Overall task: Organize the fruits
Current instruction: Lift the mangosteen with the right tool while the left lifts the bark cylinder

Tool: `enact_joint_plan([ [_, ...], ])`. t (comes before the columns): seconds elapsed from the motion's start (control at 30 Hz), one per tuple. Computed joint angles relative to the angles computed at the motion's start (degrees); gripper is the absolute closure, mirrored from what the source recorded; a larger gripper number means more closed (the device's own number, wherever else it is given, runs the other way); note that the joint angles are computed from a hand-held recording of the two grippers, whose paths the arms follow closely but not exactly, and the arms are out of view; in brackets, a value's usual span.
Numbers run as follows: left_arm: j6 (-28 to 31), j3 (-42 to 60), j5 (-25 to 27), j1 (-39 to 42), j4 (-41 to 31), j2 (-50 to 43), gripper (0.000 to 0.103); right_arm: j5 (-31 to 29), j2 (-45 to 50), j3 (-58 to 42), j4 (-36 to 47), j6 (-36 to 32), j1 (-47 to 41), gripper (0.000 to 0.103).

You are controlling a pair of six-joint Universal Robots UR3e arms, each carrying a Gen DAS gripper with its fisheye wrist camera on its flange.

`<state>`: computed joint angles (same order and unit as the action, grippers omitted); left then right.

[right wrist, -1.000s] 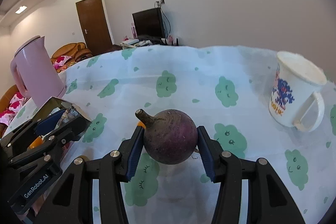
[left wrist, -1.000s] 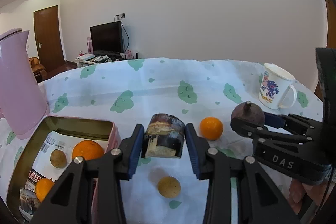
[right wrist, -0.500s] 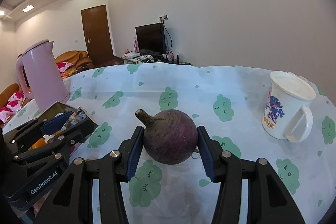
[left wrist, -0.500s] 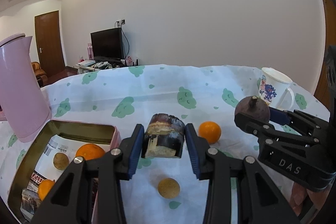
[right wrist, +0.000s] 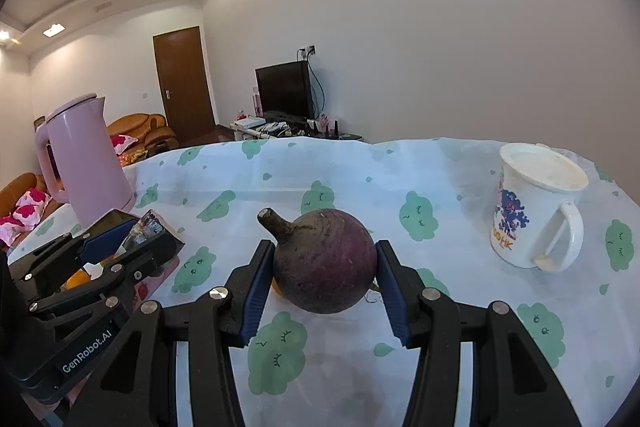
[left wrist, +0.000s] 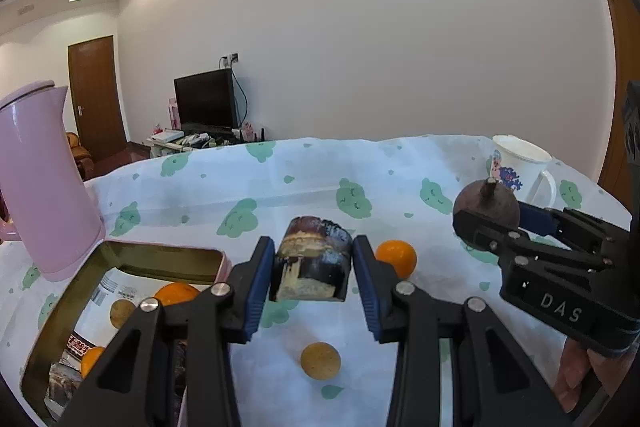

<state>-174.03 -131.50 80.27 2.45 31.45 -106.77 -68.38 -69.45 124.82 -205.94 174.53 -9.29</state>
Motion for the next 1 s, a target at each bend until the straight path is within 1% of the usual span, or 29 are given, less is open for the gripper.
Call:
enact_joint_plan([
  [0.23, -0.2, -1.1, 0.4, -0.1, 2.1, 0.0, 0.061, -0.2, -0.2, 1.7, -3.5, 0.2, 0.1, 0.051],
  [0.5, -0.1, -2.7, 0.6, 0.0, 4.7, 0.3, 0.061, -0.7, -0.4, 4.3, -8.8, -1.2, 0.9, 0.051],
  [0.73, 0.3, -4.3, 0.7, -0.1, 6.8, 0.6, 0.061, 1.0, -0.6, 5.5, -10.7, -0.6, -0.1, 0.051],
  [1.0, 1.0, -5.9, 0.1, 0.4, 6.7, 2.1, 0.061, 1.4, -0.9, 6.5, -11.6, -0.4, -0.4, 0.051],
])
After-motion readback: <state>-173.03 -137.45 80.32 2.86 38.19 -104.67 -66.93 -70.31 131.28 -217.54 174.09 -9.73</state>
